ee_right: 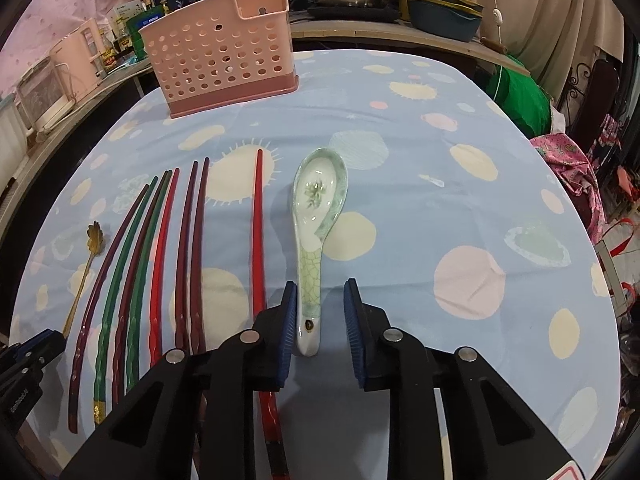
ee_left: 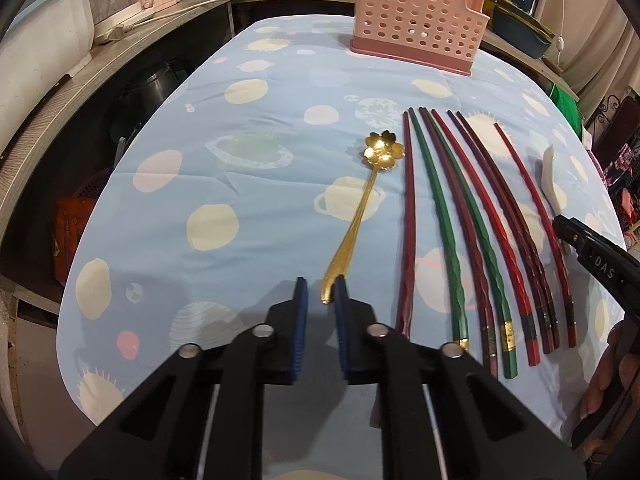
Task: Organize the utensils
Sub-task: 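Grasp the gold spoon with the left tool while the right tool grasps the white ceramic spoon, then carry both spoons into the pink basket while opening both tools to release them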
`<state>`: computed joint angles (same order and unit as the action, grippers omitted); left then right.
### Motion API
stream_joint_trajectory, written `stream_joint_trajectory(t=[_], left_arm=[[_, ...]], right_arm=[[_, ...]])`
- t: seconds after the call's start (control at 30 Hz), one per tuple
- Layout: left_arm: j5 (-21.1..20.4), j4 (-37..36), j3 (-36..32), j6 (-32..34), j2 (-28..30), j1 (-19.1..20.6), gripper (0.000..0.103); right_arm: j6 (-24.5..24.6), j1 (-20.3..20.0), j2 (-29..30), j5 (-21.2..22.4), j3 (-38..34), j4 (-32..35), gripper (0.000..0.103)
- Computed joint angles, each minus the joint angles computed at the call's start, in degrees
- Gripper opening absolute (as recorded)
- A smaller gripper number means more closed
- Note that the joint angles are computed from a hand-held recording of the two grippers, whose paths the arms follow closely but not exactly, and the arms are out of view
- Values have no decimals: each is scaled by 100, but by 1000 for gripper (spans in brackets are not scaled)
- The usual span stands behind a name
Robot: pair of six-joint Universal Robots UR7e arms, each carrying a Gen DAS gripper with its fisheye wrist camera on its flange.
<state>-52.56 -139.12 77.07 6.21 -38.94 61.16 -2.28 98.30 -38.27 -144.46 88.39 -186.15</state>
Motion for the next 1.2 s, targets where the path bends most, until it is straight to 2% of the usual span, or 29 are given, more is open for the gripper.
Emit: stream_joint_trajectory(t=[0.07,0.17,0.53,0.6,0.63,0.67,0.73,0.87,0.9,0.93,0.97,1.07,1.2], left_arm=[[-40,-4,-1,7,-2,5,6],[-190,81,-26,-66,-37,34,0],[-438,-26,94,-67,-261,28,0],[-630,100,7,-51,-214,62,3],[-637,147,-45,-78,-171,70,9],[-618,161,-92,-92,-120,74,22],[-462,-1,-128,-89,-17,76,37],[-328,-105,-232,61,122,91,32],[-319,-94,-251,71,131,92,29],[-308,-85,-258,72,132,94,18],[-304,-71,-255,65,122,99,14],[-385,-4,-242,30,76,124,10],[-455,-66,-117,-13,-76,104,10]], right_arm=[[2,-6,-26,28,49,-39,13],[28,-10,-83,88,125,-28,11],[0,101,-277,83,389,-232,9],[55,95,-307,115,427,-214,9],[76,92,-313,127,430,-192,9],[85,91,-315,131,431,-187,9],[91,85,-320,146,440,-193,9],[148,66,-337,191,458,-142,10],[163,61,-338,203,458,-117,9],[181,66,-334,203,453,-93,9],[184,67,-326,193,451,-89,10],[201,69,-328,196,461,-86,10],[212,100,-351,181,496,-113,9]])
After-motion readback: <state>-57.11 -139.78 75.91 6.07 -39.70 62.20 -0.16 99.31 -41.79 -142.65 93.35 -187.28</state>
